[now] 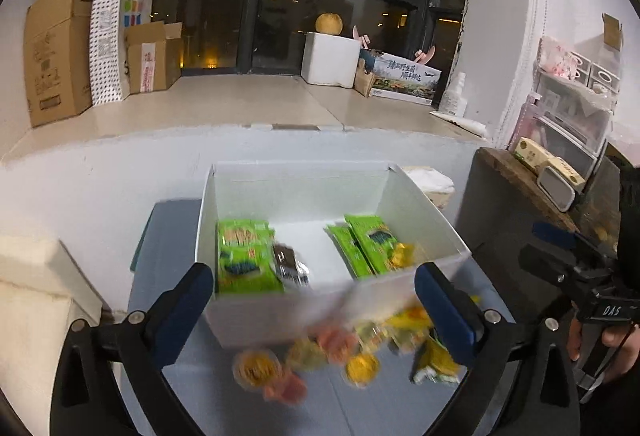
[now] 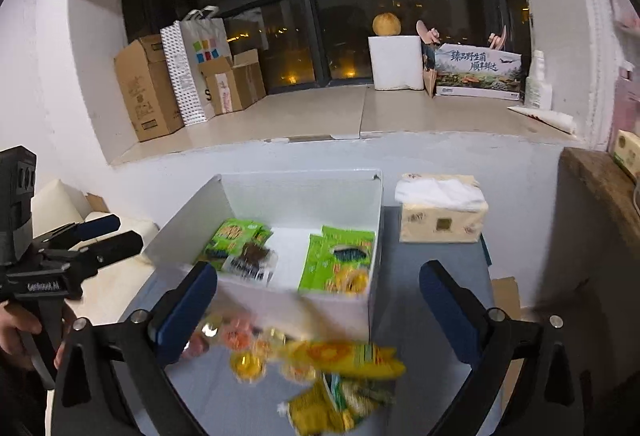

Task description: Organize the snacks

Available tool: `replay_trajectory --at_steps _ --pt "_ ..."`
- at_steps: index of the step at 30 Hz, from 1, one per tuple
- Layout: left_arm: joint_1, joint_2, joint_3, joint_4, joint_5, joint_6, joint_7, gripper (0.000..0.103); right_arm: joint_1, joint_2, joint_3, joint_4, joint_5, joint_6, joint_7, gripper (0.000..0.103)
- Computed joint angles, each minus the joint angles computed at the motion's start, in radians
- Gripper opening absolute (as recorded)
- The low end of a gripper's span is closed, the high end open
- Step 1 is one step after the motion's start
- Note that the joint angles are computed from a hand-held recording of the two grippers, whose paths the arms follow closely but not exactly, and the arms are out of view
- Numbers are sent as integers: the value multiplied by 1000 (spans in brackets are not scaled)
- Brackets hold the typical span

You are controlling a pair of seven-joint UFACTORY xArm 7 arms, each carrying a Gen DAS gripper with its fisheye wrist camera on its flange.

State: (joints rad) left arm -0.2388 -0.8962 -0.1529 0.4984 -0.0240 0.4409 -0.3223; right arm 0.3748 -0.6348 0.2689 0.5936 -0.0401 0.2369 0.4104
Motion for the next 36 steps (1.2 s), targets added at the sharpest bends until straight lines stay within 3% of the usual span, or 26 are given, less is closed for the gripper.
replay_trajectory --at_steps 7,12,14,17,23,30,31,32,33,36 --pt "-53 -283 -92 -138 -18 184 -130 103 60 -164 7 -176 10 86 2 103" --pt "-142 -445 -123 -216 -40 312 -207 103 -22 -138 90 -195 -90 104 12 103" --pt "-171 -490 -126 -239 -52 354 -232 103 -71 -92 127 -179 -158 78 -3 103" --pt "-192 -526 -136 -252 -52 399 -258 103 -110 16 125 -130 -223 41 -50 103" --pt "-224 -562 -135 -253 -53 424 -257 103 -182 197 136 -15 -333 42 -85 103" --pt "-235 -547 -141 -242 -50 424 -240 103 -118 347 60 47 -377 67 -166 102" --pt "-234 -546 -144 -241 -49 423 -241 103 -82 360 23 44 -333 53 -210 101" --pt "-234 -544 -146 -241 -49 424 -243 103 -52 373 -7 46 -288 53 -254 89" --pt "-236 -545 -145 -243 -50 424 -243 103 -30 386 -27 52 -250 67 -291 70" --pt "-242 -541 -150 -242 -53 434 -250 103 11 386 -66 41 -157 52 -382 59"
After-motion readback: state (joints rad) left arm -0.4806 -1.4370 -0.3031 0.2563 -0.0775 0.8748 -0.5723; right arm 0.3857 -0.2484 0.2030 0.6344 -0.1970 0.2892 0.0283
